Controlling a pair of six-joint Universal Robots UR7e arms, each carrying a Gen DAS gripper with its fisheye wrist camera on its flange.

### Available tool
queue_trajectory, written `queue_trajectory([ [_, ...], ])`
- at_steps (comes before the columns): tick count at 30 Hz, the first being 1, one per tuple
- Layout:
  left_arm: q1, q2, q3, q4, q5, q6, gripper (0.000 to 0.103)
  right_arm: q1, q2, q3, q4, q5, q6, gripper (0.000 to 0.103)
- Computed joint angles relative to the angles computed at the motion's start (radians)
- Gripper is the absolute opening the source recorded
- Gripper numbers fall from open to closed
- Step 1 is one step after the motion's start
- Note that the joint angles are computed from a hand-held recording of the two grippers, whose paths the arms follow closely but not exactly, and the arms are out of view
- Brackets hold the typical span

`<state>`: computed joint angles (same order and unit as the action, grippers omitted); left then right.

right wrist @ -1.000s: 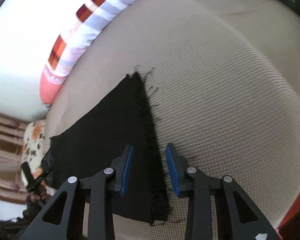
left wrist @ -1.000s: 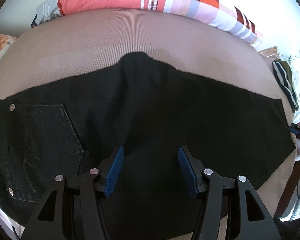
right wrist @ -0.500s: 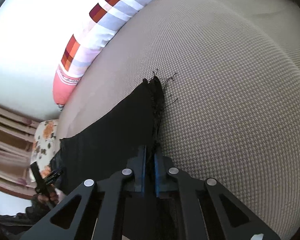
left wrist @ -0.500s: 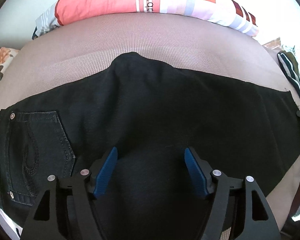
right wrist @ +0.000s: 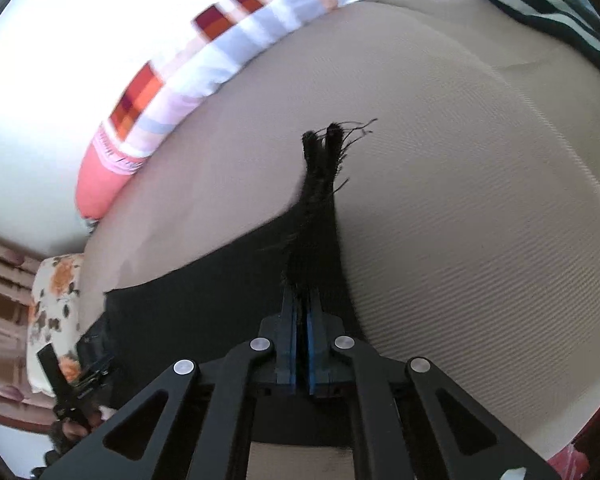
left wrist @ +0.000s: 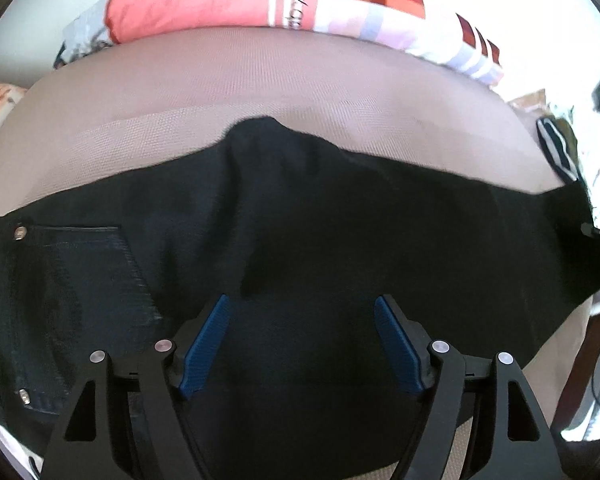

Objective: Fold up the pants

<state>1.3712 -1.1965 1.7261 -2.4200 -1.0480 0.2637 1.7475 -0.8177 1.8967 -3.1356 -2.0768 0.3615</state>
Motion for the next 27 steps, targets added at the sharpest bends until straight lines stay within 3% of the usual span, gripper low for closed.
queue_trajectory([
  [8,0.024,-0.049,-0.033,0.019,-0.018,0.01,0.075,0.092,0.19,-0.261,0.168,0.092,-0.014,0.005],
  [18,0.083,-0.109,-0.058,0.047,-0.092,-0.023,0.075,0.131,0.526,-0.694,0.437,0.239,-0.066,0.005],
  [23,0.097,-0.128,-0.063,0.066,-0.149,-0.013,0.075,0.15,0.639,-0.848,0.54,0.251,-0.096,0.005],
  [27,0.103,-0.13,-0.069,0.088,-0.201,-0.003,0.075,0.177,0.71,-0.953,0.627,0.196,-0.139,0.01],
])
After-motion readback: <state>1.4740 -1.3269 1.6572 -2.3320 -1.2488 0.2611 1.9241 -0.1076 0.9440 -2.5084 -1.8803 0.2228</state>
